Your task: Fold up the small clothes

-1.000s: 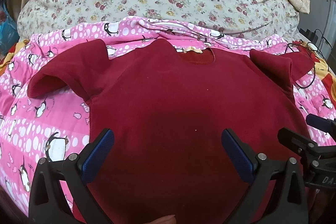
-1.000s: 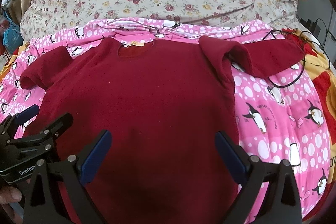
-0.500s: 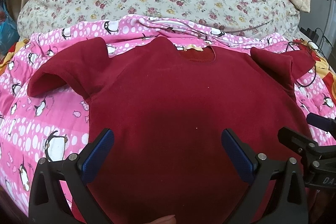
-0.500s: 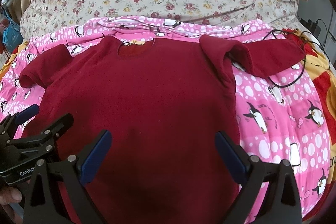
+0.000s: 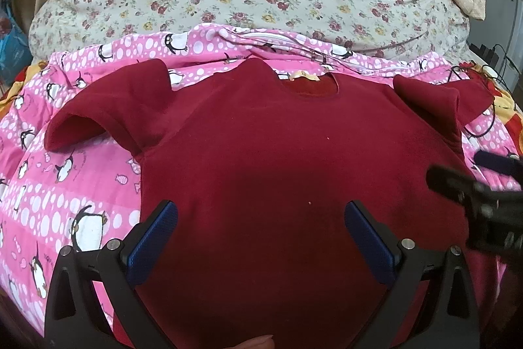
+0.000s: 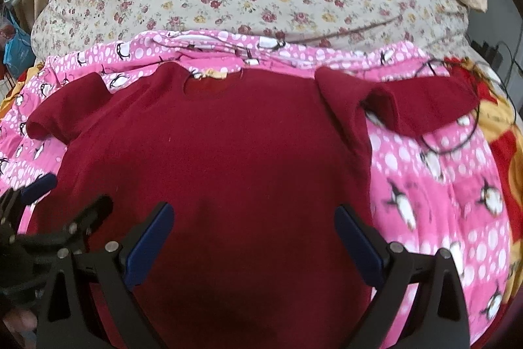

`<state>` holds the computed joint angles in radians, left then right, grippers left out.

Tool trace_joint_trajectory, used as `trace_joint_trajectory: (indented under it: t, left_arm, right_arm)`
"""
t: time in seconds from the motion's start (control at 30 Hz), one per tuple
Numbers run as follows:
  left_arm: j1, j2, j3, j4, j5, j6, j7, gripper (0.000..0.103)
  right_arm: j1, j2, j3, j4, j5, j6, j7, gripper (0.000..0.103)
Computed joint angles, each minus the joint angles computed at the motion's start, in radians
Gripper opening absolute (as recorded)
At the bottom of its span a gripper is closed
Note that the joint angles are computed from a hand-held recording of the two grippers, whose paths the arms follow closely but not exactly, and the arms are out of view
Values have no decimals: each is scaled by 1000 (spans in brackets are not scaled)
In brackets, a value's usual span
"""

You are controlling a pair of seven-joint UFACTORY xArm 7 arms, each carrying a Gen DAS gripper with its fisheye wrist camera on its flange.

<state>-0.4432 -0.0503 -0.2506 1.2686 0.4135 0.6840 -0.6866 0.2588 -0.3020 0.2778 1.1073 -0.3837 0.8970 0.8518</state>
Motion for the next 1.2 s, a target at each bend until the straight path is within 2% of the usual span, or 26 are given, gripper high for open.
trace_joint_trajectory:
  t: [0.1,0.2,0.23,0.33,0.4,0.47,0.6,0.9,1.2]
  left_arm:
    - [1,45,5,63,3,36,2,91]
    - [-17,106,17,158,94,107,-19,91]
    - [-21,117,24,169,101,102,-11,91]
    - [-33,158,45,208,94,119,6,91]
    - [-47,188,58,225,109,156,-5,91]
    - [-53,218,63,245,63,195,20,91]
    - [-54,206,78,218,32,154,5,91]
    - [-51,187,82,185,23,121,-29,91]
    - [-49,179,79,170,39,103,-37,91]
  right_arm:
    - [0,59,-20,59,-1,9,-74,100]
    - [3,104,-73,80,112,-28,-118,100]
    - [5,115,-90,78,147,-43,-121,100]
    - [-8,143,-77,84,102,2,-87,100]
    - [0,154,-83,86,126,31,-95,100]
    - [7,152,-79,78,109,40,-100,101]
    - [18,147,-62,62,40,53,-59,103]
    - [16,131,-72,37,46,20,-36,103]
    - [18,129,-55,32,-10,23,2,103]
